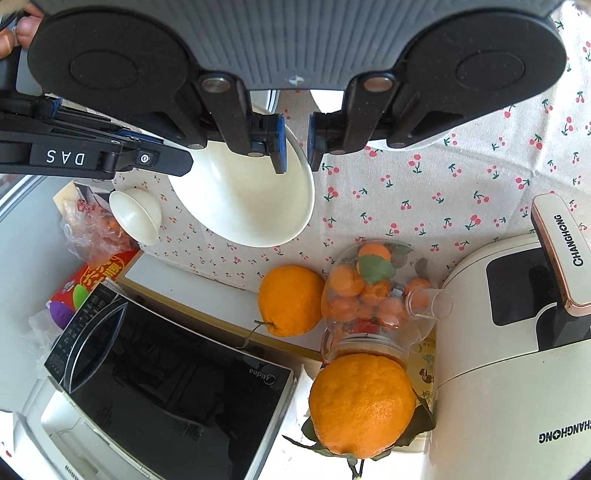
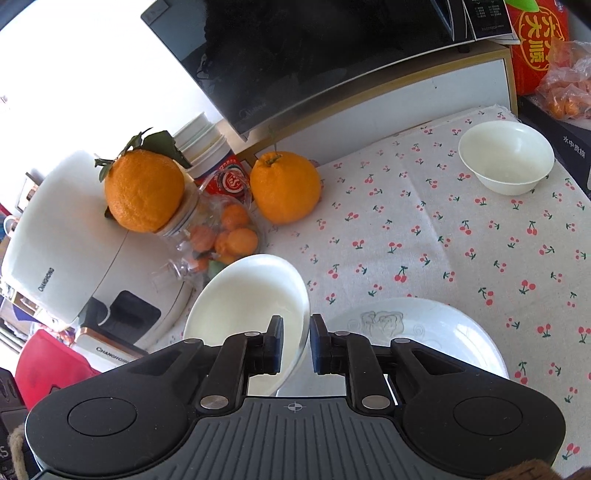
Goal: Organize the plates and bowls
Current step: 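Carry the second white bowl onto the first bowl with both grippers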
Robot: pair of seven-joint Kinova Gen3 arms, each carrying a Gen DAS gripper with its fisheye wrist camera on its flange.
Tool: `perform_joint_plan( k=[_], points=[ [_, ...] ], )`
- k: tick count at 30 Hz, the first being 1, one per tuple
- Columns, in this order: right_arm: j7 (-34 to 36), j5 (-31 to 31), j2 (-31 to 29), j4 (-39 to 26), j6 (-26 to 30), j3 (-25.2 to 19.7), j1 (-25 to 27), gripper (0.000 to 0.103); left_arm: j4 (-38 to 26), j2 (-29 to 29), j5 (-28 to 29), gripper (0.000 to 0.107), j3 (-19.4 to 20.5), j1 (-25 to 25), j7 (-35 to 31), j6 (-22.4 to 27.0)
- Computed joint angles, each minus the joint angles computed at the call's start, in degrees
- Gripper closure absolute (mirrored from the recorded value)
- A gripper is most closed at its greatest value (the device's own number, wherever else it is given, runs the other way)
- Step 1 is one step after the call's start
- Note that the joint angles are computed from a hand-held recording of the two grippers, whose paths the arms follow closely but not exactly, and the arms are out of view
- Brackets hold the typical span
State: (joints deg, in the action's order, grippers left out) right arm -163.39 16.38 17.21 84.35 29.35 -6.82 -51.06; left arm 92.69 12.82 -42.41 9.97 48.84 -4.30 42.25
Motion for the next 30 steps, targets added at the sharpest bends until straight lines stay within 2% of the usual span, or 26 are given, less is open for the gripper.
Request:
perform_joint_plan(
  k=[8, 14, 21, 26, 30],
  points=[
    [5.76, -4.83, -1.74, 1.35, -0.54, -3.63, 2.08, 0.086, 3.21, -3.4, 0.16, 0.098, 1.94, -1.01, -2.1, 0.22],
    [9.37, -7.57, -1.87, 0.82, -0.91, -4.67, 2.18, 0.085, 4.87, -5.14, 0.81, 0.097, 3.72, -2.31, -3.91, 1.8],
    [13.64, -8.67, 0.31, -2.88, 1.14, -5.03, 0.59, 0.085, 5.93, -6.16, 1.03, 0.096, 5.24, -3.42, -5.36, 5.48],
    [15.18, -8.74, 2.82, -6.6, 4.18, -4.44, -1.36, 0.085, 4.7, -5.34, 2.52, 0.096, 5.92, -3.76, -9.3, 9.7],
    [15.83, -8.21, 4.28, -9.06, 6.49, -3.77, -2.87, 0.085, 4.39, -5.34, 4.32, 0.094, 5.76, -4.23, -11.97, 10.71]
  ],
)
